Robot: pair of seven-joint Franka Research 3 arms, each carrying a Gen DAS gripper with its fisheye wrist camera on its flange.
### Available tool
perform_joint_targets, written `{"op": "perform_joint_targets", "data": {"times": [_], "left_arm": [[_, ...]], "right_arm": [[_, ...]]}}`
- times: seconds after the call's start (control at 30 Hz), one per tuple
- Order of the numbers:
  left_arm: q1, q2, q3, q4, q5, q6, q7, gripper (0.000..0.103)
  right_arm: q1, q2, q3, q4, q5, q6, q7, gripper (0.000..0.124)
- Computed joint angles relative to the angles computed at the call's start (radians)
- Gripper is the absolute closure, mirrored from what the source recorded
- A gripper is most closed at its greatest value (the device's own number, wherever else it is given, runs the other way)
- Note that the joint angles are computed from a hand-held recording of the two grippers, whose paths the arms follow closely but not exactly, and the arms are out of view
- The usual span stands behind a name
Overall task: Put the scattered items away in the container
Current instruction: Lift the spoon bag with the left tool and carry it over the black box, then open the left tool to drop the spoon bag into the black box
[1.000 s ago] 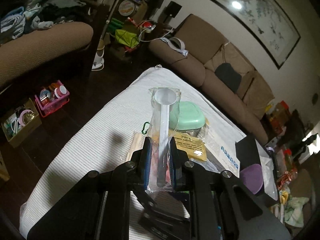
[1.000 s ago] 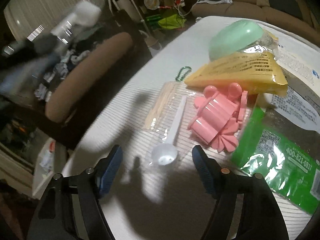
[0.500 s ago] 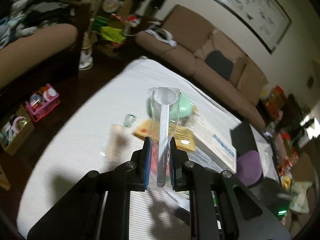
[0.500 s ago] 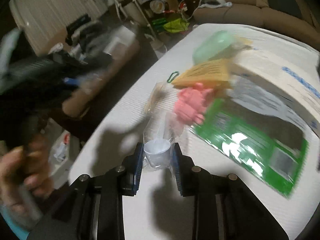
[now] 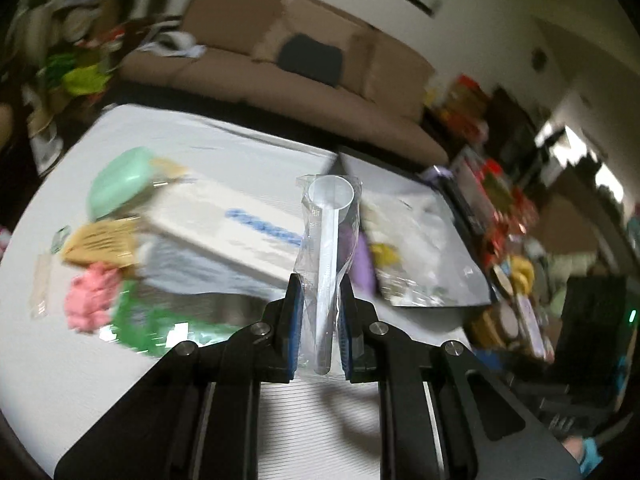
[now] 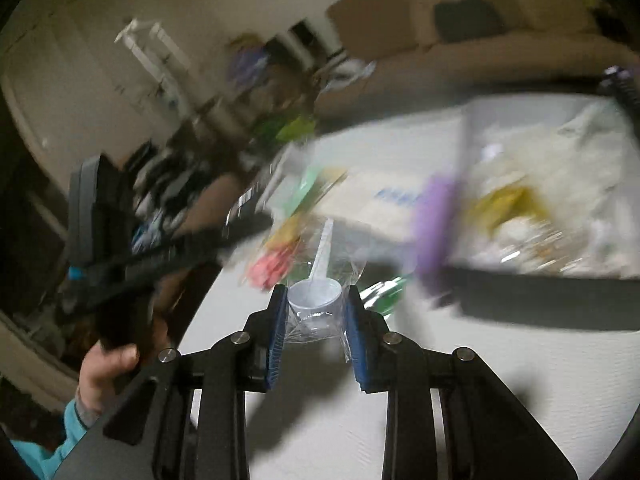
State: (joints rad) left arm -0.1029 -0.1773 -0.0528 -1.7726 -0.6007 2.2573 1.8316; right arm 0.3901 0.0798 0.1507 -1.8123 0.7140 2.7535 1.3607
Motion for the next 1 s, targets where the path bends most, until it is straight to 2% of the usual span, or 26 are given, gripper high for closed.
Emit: {"op": "perform_joint_targets", "data": {"times": [0.1, 0.27, 0.43, 0.57, 0.6, 0.67, 0.73, 0.8, 0.83, 0.9, 1.0], "left_arm": [[-0.035, 0.065, -0.061, 0.085, 0.073, -0.014, -0.059, 0.088], [-0.088, 0.181, -0.144, 0.197, 0.257, -0.029, -0.185, 0.088], [-0.118, 0.291, -0.176, 0.291, 0.402, -0.07, -0.292, 0.09], [-0.119, 0.354, -0.18, 0.358, 0.47, -0.159, -0.326, 0.08], [-0.118, 0.348, -0.179, 0.347, 0.49, -0.155, -0.33, 0.074], [-0.103, 0.326, -0.181, 0.316, 0.467, -0.133, -0.306, 0.07], [-0.085, 0.303, -0.182, 0.29, 0.406, -0.122, -0.276, 0.064], [-0.071, 0.283, -0.179, 0.275, 0.348, -0.12, -0.253, 0.056], [-0.068, 0.268, -0.176, 0.261, 0.335, -0.108, -0.252, 0.045], [-0.065, 0.238, -0.169, 0.236, 0.327, -0.069, -0.26, 0.033], [-0.055, 0.207, -0.154, 0.216, 0.28, -0.048, -0.243, 0.032]], "right_arm": [[-0.021, -0.042, -0.036, -0.045, -0.095, 0.056, 0.065, 0.096], [-0.053, -0.019, -0.079, -0.058, -0.382, 0.089, 0.283, 0.096], [-0.064, 0.065, -0.092, -0.011, -0.464, 0.073, 0.36, 0.096], [-0.093, 0.105, -0.081, 0.021, -0.416, 0.021, 0.333, 0.093], [-0.1, 0.114, -0.076, 0.03, -0.397, -0.005, 0.32, 0.092], [-0.121, 0.107, -0.056, 0.023, -0.319, -0.025, 0.264, 0.087], [-0.129, 0.081, -0.051, -0.007, -0.261, -0.012, 0.232, 0.068], [-0.135, 0.059, -0.05, -0.028, -0.211, 0.002, 0.2, 0.061], [-0.137, 0.043, -0.051, -0.042, -0.189, 0.014, 0.191, 0.061], [-0.133, 0.021, -0.061, -0.061, -0.179, 0.035, 0.205, 0.061], [-0.131, -0.008, -0.069, -0.076, -0.173, 0.045, 0.216, 0.061]]}}
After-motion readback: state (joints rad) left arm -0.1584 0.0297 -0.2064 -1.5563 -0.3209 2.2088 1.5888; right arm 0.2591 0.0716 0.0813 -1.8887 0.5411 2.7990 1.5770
